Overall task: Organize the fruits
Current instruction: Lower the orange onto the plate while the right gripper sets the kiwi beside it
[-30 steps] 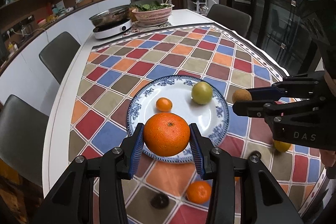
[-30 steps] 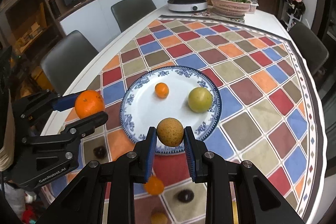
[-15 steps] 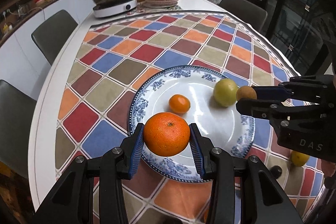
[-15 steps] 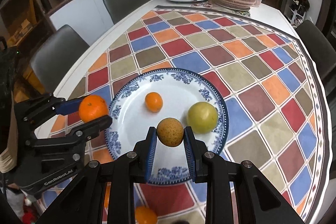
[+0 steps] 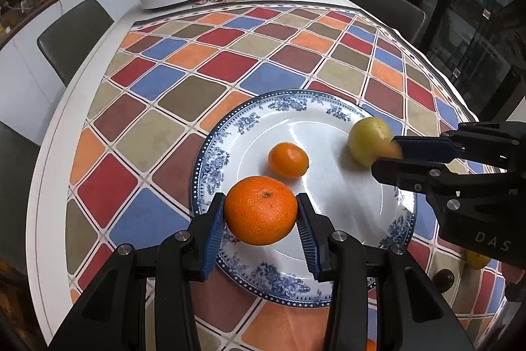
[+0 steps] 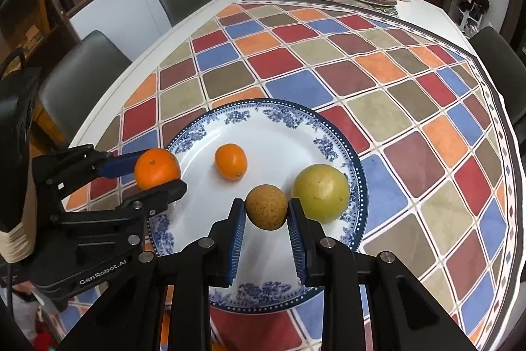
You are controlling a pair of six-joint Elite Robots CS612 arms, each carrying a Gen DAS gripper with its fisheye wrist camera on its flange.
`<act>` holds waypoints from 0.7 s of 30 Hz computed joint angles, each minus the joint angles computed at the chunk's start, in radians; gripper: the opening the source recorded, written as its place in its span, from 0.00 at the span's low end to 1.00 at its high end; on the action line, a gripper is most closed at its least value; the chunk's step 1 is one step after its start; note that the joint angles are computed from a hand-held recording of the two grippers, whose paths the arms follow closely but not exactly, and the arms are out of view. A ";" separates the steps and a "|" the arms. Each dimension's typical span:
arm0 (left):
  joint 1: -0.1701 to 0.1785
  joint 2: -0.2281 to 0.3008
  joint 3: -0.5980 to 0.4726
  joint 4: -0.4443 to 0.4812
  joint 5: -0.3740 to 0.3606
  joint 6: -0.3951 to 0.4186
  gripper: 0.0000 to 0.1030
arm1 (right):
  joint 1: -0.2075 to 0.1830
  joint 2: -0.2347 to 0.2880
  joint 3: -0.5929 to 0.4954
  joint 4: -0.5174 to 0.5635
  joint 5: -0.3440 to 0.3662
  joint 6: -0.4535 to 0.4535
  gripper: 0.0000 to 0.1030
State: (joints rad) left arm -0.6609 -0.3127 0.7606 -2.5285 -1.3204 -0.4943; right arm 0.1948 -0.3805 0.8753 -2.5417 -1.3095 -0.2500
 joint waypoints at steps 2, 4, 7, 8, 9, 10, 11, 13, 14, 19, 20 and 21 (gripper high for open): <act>-0.002 -0.004 0.007 -0.005 0.003 0.000 0.41 | 0.000 -0.003 0.005 -0.008 -0.003 0.002 0.27; -0.006 -0.014 0.026 -0.028 0.018 0.002 0.48 | -0.001 -0.011 0.021 -0.026 -0.003 0.004 0.28; -0.014 -0.039 0.066 -0.064 0.046 -0.001 0.49 | -0.002 -0.025 0.049 -0.051 -0.010 0.004 0.28; -0.017 -0.050 0.084 -0.081 0.054 -0.002 0.49 | -0.004 -0.030 0.057 -0.057 -0.006 0.006 0.28; -0.021 -0.060 0.100 -0.093 0.063 -0.002 0.50 | -0.005 -0.037 0.070 -0.067 0.000 0.006 0.31; -0.026 -0.071 0.115 -0.102 0.077 0.000 0.51 | -0.007 -0.047 0.089 -0.084 0.002 0.008 0.34; -0.030 -0.079 0.126 -0.108 0.090 0.001 0.52 | -0.007 -0.055 0.103 -0.100 0.002 0.010 0.34; -0.040 -0.100 0.158 -0.126 0.119 0.007 0.54 | -0.009 -0.075 0.141 -0.140 0.006 0.007 0.35; -0.044 -0.109 0.170 -0.135 0.127 0.009 0.54 | -0.010 -0.085 0.157 -0.155 0.006 0.005 0.35; -0.068 -0.159 0.254 -0.206 0.171 0.015 0.60 | -0.015 -0.141 0.257 -0.254 0.017 0.008 0.39; -0.075 -0.172 0.275 -0.222 0.180 0.020 0.60 | -0.017 -0.151 0.275 -0.273 0.020 0.007 0.41; -0.080 -0.180 0.290 -0.233 0.186 0.023 0.60 | -0.018 -0.161 0.294 -0.293 0.020 0.006 0.42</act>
State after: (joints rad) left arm -0.7406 -0.4927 1.0506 -2.7610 -1.1341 -0.4715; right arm 0.1772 -0.5416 1.1690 -2.8347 -1.2895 -0.2444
